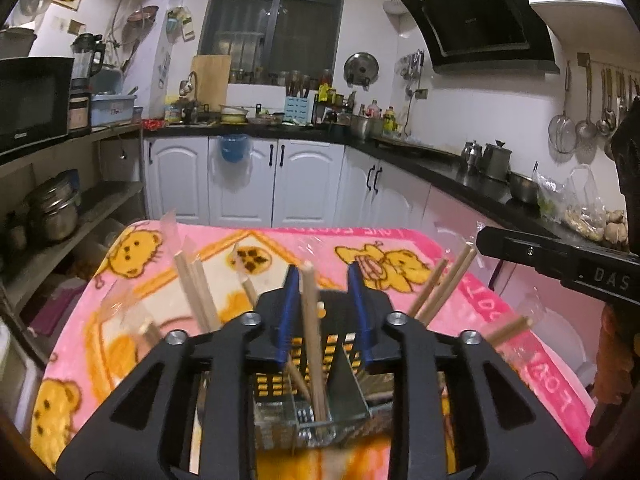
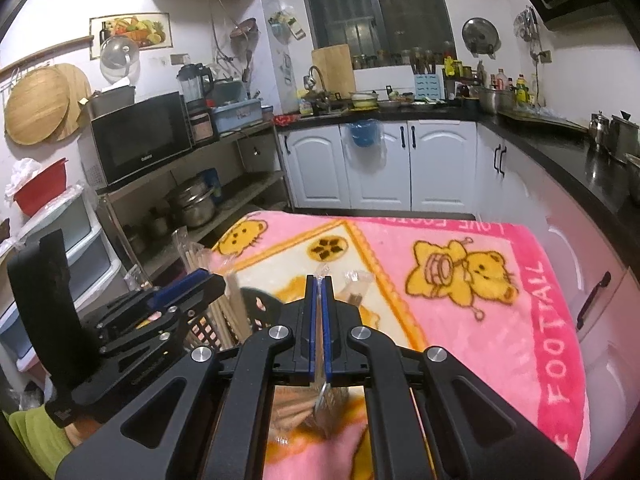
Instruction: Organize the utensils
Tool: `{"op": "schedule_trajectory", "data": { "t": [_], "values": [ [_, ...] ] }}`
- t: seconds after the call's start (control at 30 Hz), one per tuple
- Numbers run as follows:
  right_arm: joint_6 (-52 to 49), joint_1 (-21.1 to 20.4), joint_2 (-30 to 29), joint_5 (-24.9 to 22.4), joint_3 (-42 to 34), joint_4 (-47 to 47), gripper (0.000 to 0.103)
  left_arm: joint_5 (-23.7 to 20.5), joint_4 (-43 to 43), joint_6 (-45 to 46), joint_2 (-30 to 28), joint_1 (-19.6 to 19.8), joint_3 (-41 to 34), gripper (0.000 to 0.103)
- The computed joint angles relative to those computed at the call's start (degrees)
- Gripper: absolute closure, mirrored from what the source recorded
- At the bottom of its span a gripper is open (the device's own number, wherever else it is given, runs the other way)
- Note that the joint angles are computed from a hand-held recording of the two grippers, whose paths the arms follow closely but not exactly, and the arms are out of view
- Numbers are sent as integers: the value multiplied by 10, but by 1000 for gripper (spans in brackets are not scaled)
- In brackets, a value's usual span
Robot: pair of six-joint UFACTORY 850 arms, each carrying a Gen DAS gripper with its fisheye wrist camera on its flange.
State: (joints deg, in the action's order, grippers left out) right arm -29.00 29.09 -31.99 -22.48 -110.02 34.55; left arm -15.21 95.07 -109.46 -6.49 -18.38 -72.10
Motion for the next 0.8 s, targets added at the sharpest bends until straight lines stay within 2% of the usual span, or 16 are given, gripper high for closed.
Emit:
{"op": "schedule_trajectory", "data": {
  "t": [0.1, 0.2, 0.27, 0.37, 0.47, 0.57, 0.63, 0.8],
  "values": [
    [19, 0, 11, 0, 14, -19, 98, 6, -36, 31, 12, 2, 10, 78],
    [16, 1, 23, 3, 30, -19, 90, 15, -59, 48, 25, 3, 21, 71],
    [16, 1, 36, 12, 47, -21, 81, 20, -75, 60, 34, 5, 30, 69],
    [7, 0, 53, 23, 69, -13, 79, 30, -118, 94, 48, 6, 42, 62],
    [-15, 0, 76, 35, 98, 12, 70, 34, -144, 115, 64, 6, 53, 54],
    [-46, 1, 97, 49, 128, 39, 65, 42, -188, 152, 82, 7, 68, 47],
    [-72, 3, 111, 55, 148, 63, 60, 43, -220, 179, 95, 8, 79, 38],
    [-102, 10, 139, 70, 195, 87, 48, 36, -289, 239, 118, 7, 103, 28]
  ]
}}
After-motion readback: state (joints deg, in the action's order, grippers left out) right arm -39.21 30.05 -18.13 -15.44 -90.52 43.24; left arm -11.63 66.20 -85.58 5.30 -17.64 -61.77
